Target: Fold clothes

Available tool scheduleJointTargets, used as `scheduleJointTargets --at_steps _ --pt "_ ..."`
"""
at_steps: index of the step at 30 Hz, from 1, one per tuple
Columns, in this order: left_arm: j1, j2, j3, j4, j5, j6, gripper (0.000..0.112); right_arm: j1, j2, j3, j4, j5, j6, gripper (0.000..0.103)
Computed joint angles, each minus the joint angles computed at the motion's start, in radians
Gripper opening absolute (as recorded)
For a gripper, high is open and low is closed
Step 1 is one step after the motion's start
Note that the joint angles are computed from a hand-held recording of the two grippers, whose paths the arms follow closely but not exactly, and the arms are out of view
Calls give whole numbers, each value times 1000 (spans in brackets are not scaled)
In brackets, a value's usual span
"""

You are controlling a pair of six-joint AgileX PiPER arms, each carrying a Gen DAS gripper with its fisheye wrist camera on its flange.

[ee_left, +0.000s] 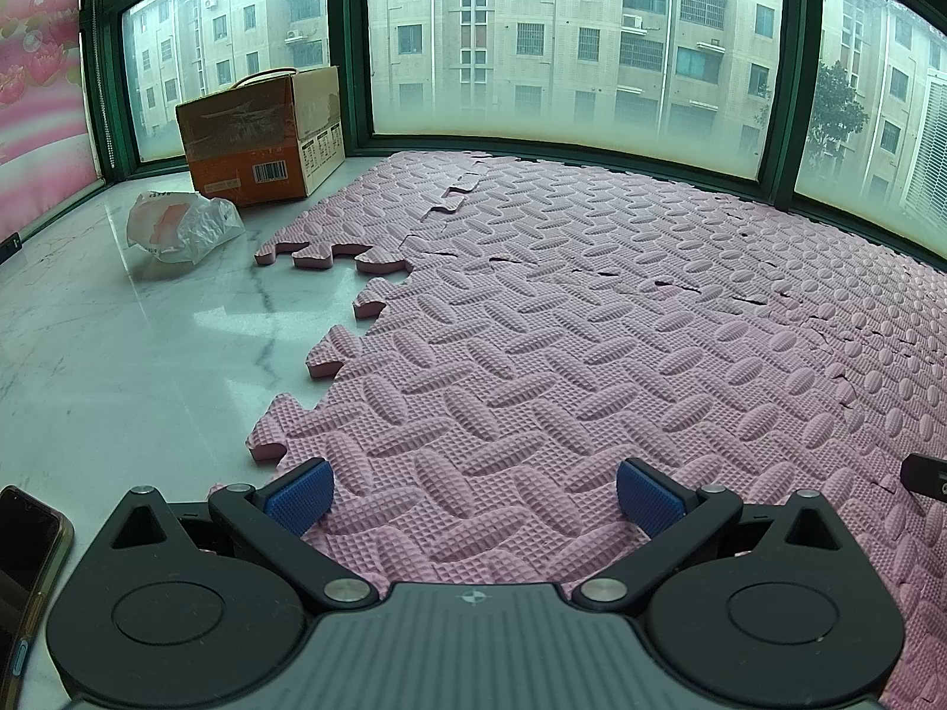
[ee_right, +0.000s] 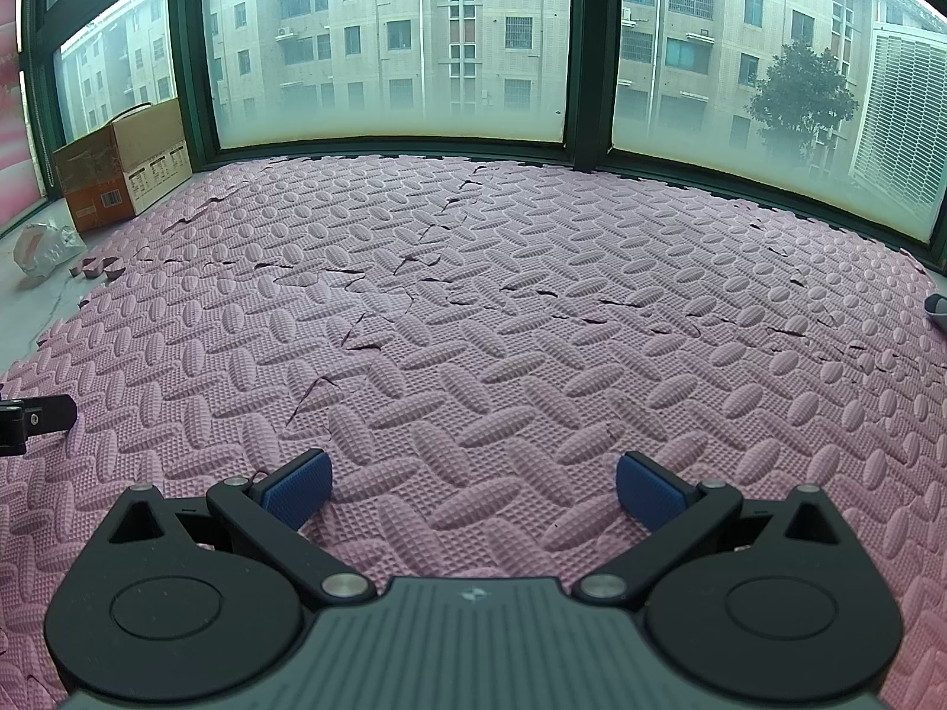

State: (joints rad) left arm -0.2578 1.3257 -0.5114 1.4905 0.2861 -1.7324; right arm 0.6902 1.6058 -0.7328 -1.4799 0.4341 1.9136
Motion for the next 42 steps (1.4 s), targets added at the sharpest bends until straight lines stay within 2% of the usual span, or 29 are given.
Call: scheduleJointTargets --at_steps 17,21,24,28,36,42 --pt "-19 -1 -8 -53 25 44 103 -8 -16 2 36 -11 -46 103" --pt "-38 -7 -14 -126 53 99 103 -21 -31 9 43 -37 -59 103" --pt "-66 -15 -22 -191 90 154 103 -14 -61 28 54 -27 -67 103" --pt "-78 -43 -39 -382 89 339 103 -2 -123 54 99 -9 -115 103" --pt "-227 -163 -20 -465 179 392 103 75 -296 126 218 72 -219 103" --pt "-405 -240 -15 -479 301 359 103 219 -419 176 279 229 -231 103"
